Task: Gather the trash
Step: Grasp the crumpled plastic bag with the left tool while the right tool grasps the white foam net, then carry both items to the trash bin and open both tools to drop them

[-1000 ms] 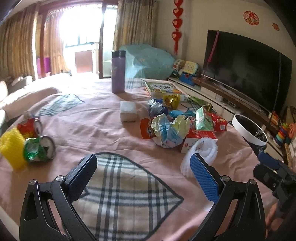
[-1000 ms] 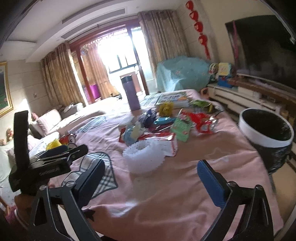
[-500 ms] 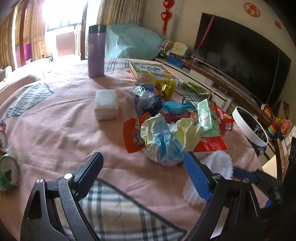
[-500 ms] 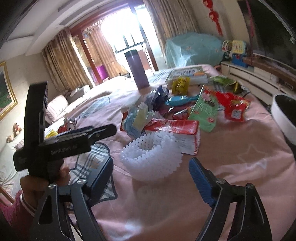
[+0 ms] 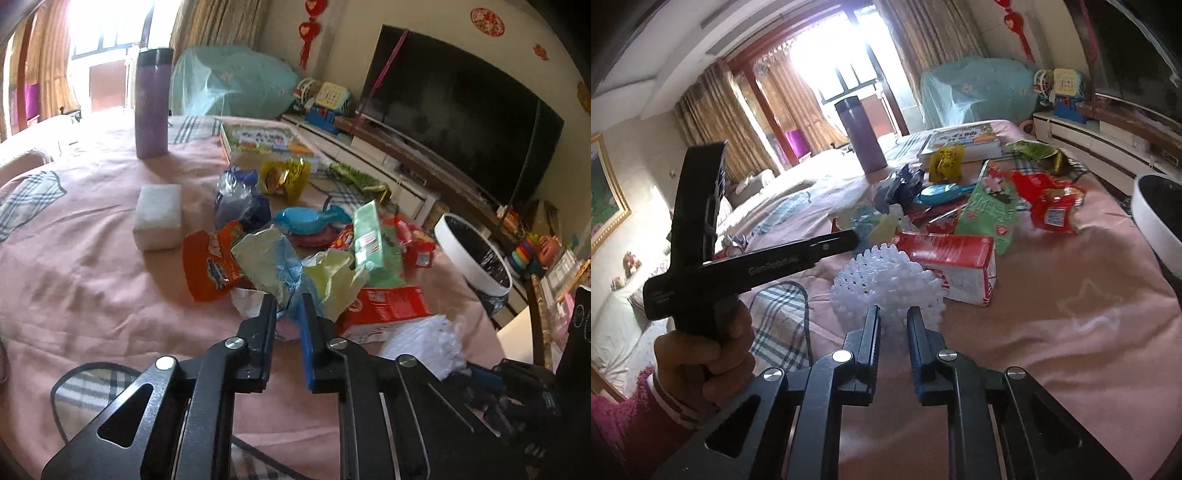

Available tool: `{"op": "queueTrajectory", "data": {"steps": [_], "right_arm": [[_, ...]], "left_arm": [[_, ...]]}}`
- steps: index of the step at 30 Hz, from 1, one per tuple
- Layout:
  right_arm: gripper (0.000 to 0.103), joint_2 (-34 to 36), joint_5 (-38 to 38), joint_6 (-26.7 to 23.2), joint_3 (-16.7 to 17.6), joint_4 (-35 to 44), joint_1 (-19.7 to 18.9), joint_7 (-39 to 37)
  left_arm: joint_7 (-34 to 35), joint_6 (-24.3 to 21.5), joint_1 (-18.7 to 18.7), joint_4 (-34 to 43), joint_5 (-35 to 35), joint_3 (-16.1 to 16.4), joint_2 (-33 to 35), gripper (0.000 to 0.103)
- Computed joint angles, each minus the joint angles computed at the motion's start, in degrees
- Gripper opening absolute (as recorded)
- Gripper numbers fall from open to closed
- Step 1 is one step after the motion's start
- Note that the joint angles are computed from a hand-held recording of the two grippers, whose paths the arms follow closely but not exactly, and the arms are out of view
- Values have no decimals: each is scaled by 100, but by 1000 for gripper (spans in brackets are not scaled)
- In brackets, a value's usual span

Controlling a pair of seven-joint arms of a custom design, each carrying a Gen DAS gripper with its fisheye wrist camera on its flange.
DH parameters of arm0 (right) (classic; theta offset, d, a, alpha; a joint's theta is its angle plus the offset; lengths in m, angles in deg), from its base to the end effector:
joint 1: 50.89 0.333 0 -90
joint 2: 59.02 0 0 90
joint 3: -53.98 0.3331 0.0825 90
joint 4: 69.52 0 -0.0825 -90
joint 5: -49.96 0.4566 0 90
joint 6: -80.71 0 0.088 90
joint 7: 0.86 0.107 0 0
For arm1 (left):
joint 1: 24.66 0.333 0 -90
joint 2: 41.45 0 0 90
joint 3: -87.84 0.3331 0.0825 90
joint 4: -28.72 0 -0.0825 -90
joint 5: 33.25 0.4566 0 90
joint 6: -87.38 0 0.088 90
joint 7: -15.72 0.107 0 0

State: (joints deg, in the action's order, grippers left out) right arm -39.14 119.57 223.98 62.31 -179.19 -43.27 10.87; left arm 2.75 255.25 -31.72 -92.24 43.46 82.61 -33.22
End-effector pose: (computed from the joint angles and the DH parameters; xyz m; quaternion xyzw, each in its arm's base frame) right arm 0.6795 0.1829 0.3068 -0.8182 0.3887 0.0106 0.4236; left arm 0.6124 -0.1957 0.3610 -0.7453 0.5227 -0.3267 0.2541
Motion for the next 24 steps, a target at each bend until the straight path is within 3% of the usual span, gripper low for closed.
{"op": "queueTrajectory", "data": {"steps": [5, 9, 14, 16, 17, 18, 20, 24], "right_arm": [[14, -155, 409, -120, -43, -36, -174, -147], [14, -235, 697, -89, -122, -31, -251, -250], [14, -160, 789, 2, -190, 93, -310, -154], [14, -149, 789, -12, -203, 110, -348, -133], [14, -143, 791, -19, -205, 111, -363, -131], [14, -132, 775, -30, -209, 120, -374, -106], [14, -137, 739, -44, -215, 110, -394, -57], [14, -118, 691, -48, -221, 113, -415, 32]], "left_arm": [[-450, -209, -75, -67, 421, -90, -231, 0], [-279, -450, -155, 68, 507, -217, -224, 0], [46, -800, -223, 49, 133, -265, -231, 3], [113, -897, -214, -10, -77, -270, -241, 22], [108, -975, -203, -45, -205, -263, -242, 50], [13, -1064, -212, -60, -173, -256, -249, 63], [53, -1391, -225, -35, -291, -263, -187, 70], [272, -1190, -122, 123, -606, -170, 112, 70]]}}
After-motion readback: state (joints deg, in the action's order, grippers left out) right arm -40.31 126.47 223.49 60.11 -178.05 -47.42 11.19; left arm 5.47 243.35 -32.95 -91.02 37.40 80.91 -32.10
